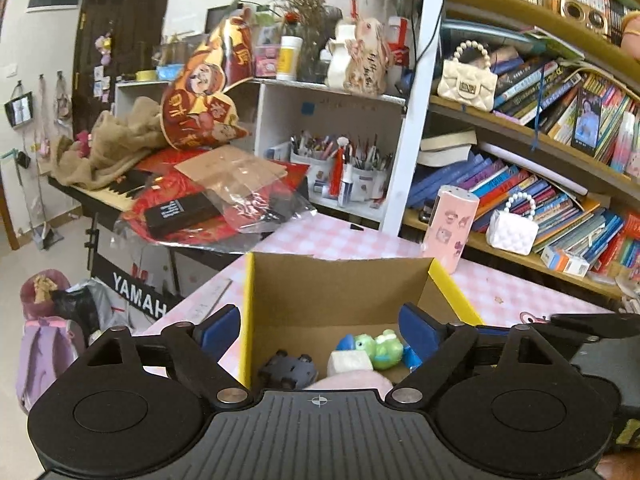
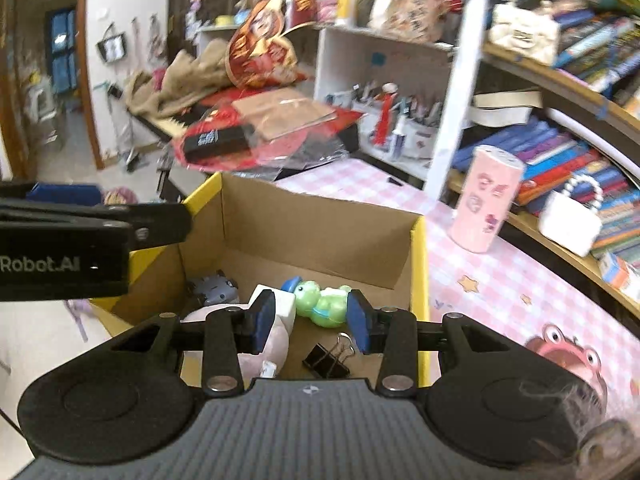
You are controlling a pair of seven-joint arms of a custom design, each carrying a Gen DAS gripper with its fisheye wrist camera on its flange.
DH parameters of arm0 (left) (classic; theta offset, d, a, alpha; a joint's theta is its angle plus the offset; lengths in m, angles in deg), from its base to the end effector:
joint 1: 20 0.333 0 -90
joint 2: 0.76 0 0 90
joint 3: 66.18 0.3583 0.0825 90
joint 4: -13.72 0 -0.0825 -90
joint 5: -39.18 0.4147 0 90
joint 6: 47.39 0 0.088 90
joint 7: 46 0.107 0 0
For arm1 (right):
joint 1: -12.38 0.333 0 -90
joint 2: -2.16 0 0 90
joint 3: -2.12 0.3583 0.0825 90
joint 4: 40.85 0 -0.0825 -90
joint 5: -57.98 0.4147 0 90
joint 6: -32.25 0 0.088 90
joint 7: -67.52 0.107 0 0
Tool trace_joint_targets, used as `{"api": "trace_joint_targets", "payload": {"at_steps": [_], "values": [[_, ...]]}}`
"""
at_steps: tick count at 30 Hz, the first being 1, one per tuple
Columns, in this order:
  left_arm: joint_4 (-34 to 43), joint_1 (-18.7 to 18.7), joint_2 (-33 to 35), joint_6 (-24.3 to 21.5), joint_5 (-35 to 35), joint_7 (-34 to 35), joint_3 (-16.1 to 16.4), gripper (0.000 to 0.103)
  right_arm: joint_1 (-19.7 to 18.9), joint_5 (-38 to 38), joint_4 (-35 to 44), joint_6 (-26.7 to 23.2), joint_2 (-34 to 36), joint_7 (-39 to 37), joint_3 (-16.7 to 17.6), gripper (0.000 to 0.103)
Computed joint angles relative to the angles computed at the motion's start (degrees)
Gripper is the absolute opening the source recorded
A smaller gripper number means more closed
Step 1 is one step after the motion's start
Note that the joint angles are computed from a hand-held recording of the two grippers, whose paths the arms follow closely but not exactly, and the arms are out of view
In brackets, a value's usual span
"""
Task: Organize objects
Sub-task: 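Open both tools to drop the truck and binder clip into the box, then withdraw both tools from the yellow box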
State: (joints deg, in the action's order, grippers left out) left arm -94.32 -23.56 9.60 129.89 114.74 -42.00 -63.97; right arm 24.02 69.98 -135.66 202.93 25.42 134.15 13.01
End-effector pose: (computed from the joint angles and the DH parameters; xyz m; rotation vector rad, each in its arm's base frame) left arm 0.6549 -0.0973 0.5108 -1.7253 1.4378 -0.9881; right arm 0.7154 0.2540 0.5142 -1.9998 1.1083 -0.6405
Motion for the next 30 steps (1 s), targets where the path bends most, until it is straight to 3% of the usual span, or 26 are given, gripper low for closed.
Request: {"api": "trace_joint_targets", "payload": {"at_steps": [4,10,16,18,22,30], "values": [[-4.2,0.6,-3.1,-1.5,0.8,-0.2,-0.9,0.093,2.7,-1.1,-7.4,4.9,-4.4,5.5,-3.1,0.038],[-10.8,2.7,-7.0,-3.4,-2.3,3.8,-3.5,0.094,16.2,-15.4,-16.4,5.9,-9.6,24.8,-18.6,0.038],[-16.3,4.6,-10.6,-4.1,-2.2,3.4,-5.9,0.094,27.1,-35.7,-23.4,5.1,-14.2,47.6,-30.9,0.04],[-17.7,5.0,-11.7,-5.3,-0.7,2.4,-6.8,0.094,29.1,-42.3,-24.9,4.4,-15.5,54.6,-33.1,0.04],[-20.6,5.7,-13.4,-4.6,-4.7,7.2,-8.0,0.094,30.0,-52.6,-26.9,2.1,-17.7,65.5,-34.2,0.045],[-24.4,6.5,-15.8,-4.0,-11.9,16.3,-10.2,0.094,26.3,-62.1,-31.3,-1.8,-22.3,76.4,-29.9,0.049]]}}
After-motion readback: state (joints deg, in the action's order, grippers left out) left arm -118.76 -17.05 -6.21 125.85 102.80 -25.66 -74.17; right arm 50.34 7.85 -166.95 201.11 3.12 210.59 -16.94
